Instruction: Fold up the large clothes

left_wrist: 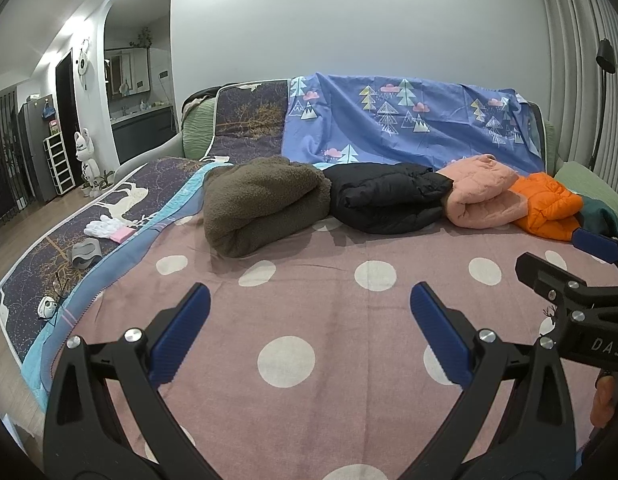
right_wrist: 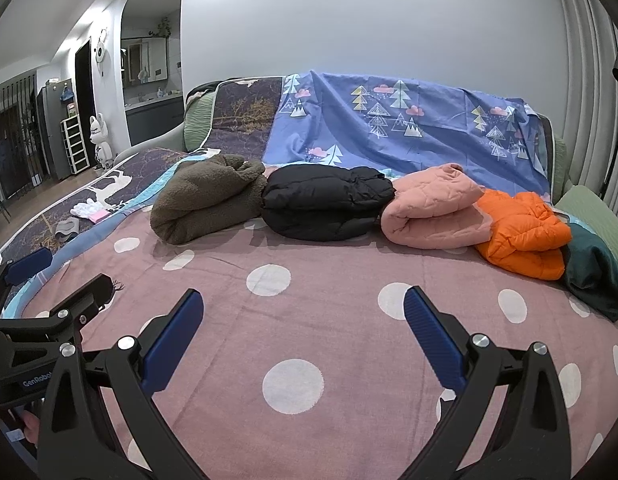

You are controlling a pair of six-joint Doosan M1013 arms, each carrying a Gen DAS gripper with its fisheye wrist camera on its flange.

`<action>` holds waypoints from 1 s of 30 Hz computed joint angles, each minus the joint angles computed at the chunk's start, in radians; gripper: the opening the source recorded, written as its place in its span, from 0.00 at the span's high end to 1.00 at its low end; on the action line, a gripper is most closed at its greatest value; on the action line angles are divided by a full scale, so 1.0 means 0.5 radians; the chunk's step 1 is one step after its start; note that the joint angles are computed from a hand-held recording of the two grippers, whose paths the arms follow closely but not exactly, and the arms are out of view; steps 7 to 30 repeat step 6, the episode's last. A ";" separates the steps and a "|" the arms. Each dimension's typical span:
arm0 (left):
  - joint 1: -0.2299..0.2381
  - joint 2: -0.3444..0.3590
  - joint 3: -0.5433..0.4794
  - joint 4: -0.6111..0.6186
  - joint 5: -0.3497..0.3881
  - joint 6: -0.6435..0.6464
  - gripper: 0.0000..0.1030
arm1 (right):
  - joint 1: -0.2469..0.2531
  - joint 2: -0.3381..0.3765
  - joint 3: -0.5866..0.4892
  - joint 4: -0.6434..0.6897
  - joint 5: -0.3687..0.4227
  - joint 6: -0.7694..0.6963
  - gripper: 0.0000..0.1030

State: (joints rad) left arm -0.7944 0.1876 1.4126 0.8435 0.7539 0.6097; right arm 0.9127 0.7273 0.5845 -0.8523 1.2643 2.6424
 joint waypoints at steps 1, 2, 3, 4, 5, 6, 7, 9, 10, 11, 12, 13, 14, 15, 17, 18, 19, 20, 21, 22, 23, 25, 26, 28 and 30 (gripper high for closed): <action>0.001 0.001 -0.001 -0.007 0.002 0.004 0.02 | -0.001 -0.001 0.000 0.001 0.000 0.001 0.03; 0.000 0.002 -0.002 -0.010 0.006 0.005 0.02 | -0.001 -0.001 0.001 0.001 0.001 0.004 0.03; 0.002 0.003 -0.002 -0.016 0.006 0.009 0.02 | -0.001 0.000 0.000 0.001 0.003 0.006 0.03; 0.004 0.006 -0.007 -0.023 0.007 0.017 0.02 | -0.001 0.000 -0.001 0.004 0.004 0.005 0.02; 0.003 0.007 -0.008 -0.027 0.010 0.020 0.02 | -0.002 -0.001 0.001 0.007 0.003 0.005 0.02; 0.005 0.008 -0.010 -0.032 0.011 0.027 0.02 | -0.002 -0.002 0.002 0.006 0.001 0.005 0.02; 0.005 0.008 -0.010 -0.032 0.011 0.027 0.02 | -0.002 -0.002 0.002 0.006 0.001 0.005 0.02; 0.005 0.008 -0.010 -0.032 0.011 0.027 0.02 | -0.002 -0.002 0.002 0.006 0.001 0.005 0.02; 0.005 0.008 -0.010 -0.032 0.011 0.027 0.02 | -0.002 -0.002 0.002 0.006 0.001 0.005 0.02; 0.005 0.008 -0.010 -0.032 0.011 0.027 0.02 | -0.002 -0.002 0.002 0.006 0.001 0.005 0.02; 0.005 0.008 -0.010 -0.032 0.011 0.027 0.02 | -0.002 -0.002 0.002 0.006 0.001 0.005 0.02; 0.005 0.008 -0.010 -0.032 0.011 0.027 0.02 | -0.002 -0.002 0.002 0.006 0.001 0.005 0.02; 0.005 0.008 -0.010 -0.032 0.011 0.027 0.02 | -0.002 -0.002 0.002 0.006 0.001 0.005 0.02; 0.005 0.008 -0.010 -0.032 0.011 0.027 0.02 | -0.002 -0.002 0.002 0.006 0.001 0.005 0.02; 0.005 0.008 -0.010 -0.032 0.011 0.027 0.02 | -0.002 -0.002 0.002 0.006 0.001 0.005 0.02; 0.005 0.008 -0.010 -0.032 0.011 0.027 0.02 | -0.002 -0.002 0.002 0.006 0.001 0.005 0.02; 0.005 0.008 -0.010 -0.032 0.011 0.027 0.02 | -0.002 -0.002 0.002 0.006 0.001 0.005 0.02; 0.005 0.008 -0.010 -0.032 0.011 0.027 0.02 | -0.002 -0.002 0.002 0.006 0.001 0.005 0.02; 0.005 0.008 -0.010 -0.032 0.011 0.027 0.02 | -0.002 -0.002 0.002 0.006 0.001 0.005 0.02; 0.005 0.008 -0.010 -0.032 0.011 0.027 0.02 | -0.002 -0.002 0.002 0.006 0.001 0.005 0.02; 0.005 0.008 -0.010 -0.032 0.011 0.027 0.02 | -0.002 -0.002 0.002 0.006 0.001 0.005 0.02; 0.005 0.008 -0.010 -0.032 0.011 0.027 0.02 | -0.002 -0.002 0.002 0.006 0.001 0.005 0.02; 0.005 0.008 -0.010 -0.032 0.011 0.027 0.02 | -0.002 -0.002 0.002 0.006 0.001 0.005 0.02; 0.005 0.008 -0.010 -0.032 0.011 0.027 0.02 | -0.002 -0.002 0.002 0.006 0.001 0.005 0.02; 0.005 0.008 -0.010 -0.032 0.011 0.027 0.02 | -0.002 -0.002 0.002 0.006 0.001 0.005 0.02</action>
